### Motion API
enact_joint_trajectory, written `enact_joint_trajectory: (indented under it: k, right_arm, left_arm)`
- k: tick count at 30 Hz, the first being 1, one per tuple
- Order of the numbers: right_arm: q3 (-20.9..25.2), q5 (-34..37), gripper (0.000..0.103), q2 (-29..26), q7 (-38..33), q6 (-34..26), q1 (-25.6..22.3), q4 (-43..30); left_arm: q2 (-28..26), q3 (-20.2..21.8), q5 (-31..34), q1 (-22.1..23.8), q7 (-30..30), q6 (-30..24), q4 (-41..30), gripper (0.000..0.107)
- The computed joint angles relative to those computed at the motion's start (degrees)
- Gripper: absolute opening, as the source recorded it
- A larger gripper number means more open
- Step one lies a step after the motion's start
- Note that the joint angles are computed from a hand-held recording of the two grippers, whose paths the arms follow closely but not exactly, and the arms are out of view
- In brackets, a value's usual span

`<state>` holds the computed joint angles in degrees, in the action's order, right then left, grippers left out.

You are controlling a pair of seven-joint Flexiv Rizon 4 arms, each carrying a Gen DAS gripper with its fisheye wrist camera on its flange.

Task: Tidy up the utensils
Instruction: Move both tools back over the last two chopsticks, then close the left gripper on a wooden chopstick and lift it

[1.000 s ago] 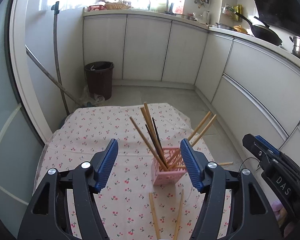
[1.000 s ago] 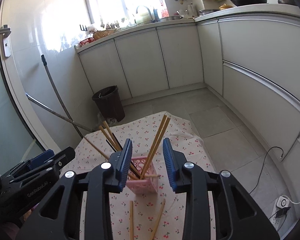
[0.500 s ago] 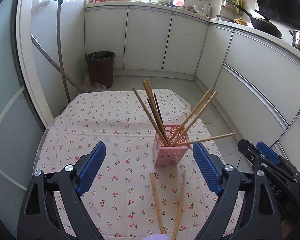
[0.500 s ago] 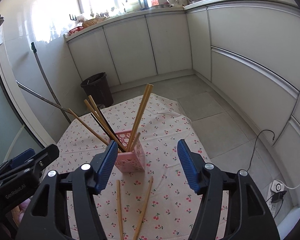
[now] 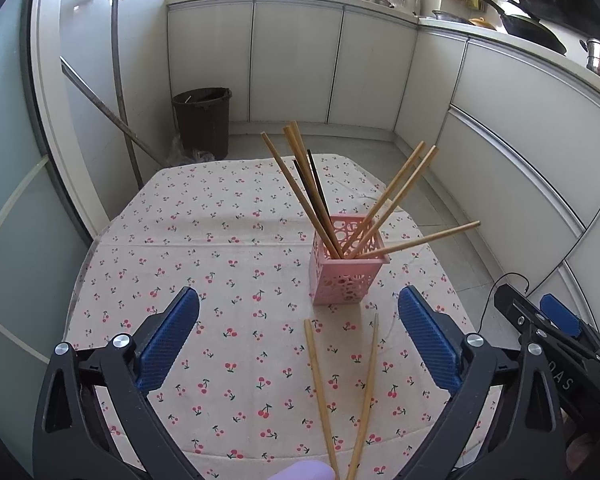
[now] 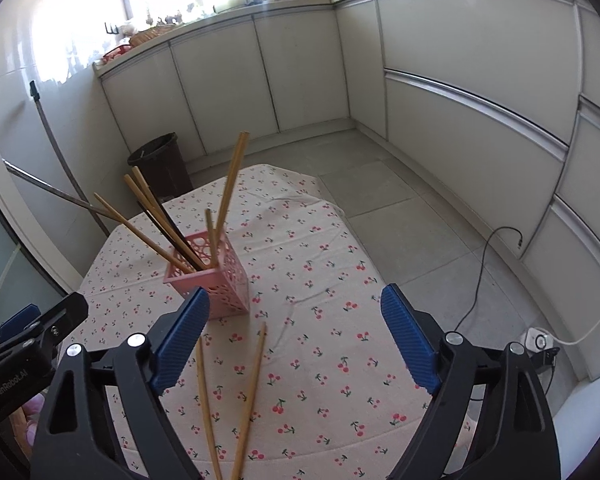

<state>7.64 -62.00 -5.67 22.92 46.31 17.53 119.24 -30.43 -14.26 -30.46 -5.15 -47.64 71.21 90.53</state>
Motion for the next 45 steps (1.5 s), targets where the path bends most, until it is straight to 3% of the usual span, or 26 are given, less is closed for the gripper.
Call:
enact_joint_trajectory:
  k: [8,12,15,19,22,25,28,32,35,37,38,39,42,45]
  right_arm:
    - [0.49,4.39,0.095,0.19,-0.46,0.83,-0.23,1.4]
    - [0.63,8.72,0.096,-0.49,-3.27,2.12,-0.18,1.72]
    - [0.58,13.28,0.096,-1.4,-6.1,4.07,-0.22,1.85]
    - [0.29,19.6,0.096,-2.37,-8.76,7.66,-0.51,2.51]
    - [0.09,25.9,0.096,-3.21,-9.72,15.7,-1.52,4.41]
    - [-0.12,31.46,0.096,-4.21,-10.72,22.78,-1.79,5.86]
    - [-0.61,33.96,0.096,-4.49,-11.69,23.81,-1.01,5.92]
    - [-1.13,35.28,0.096,-4.36,-12.0,23.12,-0.26,5.89]
    - [-1.3,36.26,0.096,-4.06,-11.95,23.25,-0.33,6.27]
    - [-1.29,37.06,0.096,-4.09,-12.01,23.31,-0.43,6.39]
    - [-1.26,37.54,0.096,-4.16,-12.04,23.32,-0.49,6.42]
    - [-1.27,37.99,0.096,-4.26,-12.08,23.43,-0.56,6.48]
    - [-1.3,39.12,0.096,-4.81,-12.41,23.52,-0.58,6.22]
    - [-1.75,38.76,0.095,-5.8,-12.46,22.33,-0.12,5.16]
  left_arm:
    - [-0.73,2.09,3.06,-1.34,-1.48,-1.7,-0.32,0.096]
    - [-2.82,4.42,6.18,-2.61,-4.82,-6.21,-3.64,0.096]
    - [-5.51,6.44,8.59,-3.48,-9.01,-12.55,-7.99,0.096]
    - [-11.42,9.44,12.41,-4.47,-17.19,-26.38,-18.45,0.096]
    - [-17.67,11.56,15.0,-5.0,-25.83,-38.58,-29.11,0.096]
    - [-21.13,11.08,15.56,-4.62,-30.66,-42.79,-34.0,0.096]
    - [-22.76,10.75,17.27,-5.26,-31.64,-42.98,-36.16,0.095]
    - [-22.56,10.71,19.87,-7.03,-31.21,-38.8,-34.92,0.091]
    - [-22.15,11.04,22.3,-8.69,-30.02,-34.39,-33.19,0.072]
    - [-22.79,11.05,23.17,-9.38,-28.89,-35.89,-33.85,0.05]
    - [-23.0,12.18,22.73,-10.2,-28.6,-36.34,-33.8,0.048]
    - [-22.2,11.45,24.41,-10.1,-28.56,-33.08,-31.9,0.04]
    - [-21.57,11.45,25.18,-10.28,-27.44,-31.11,-30.16,0.013]
    - [-21.05,9.93,22.99,-8.53,-25.92,-30.65,-28.51,0.007]
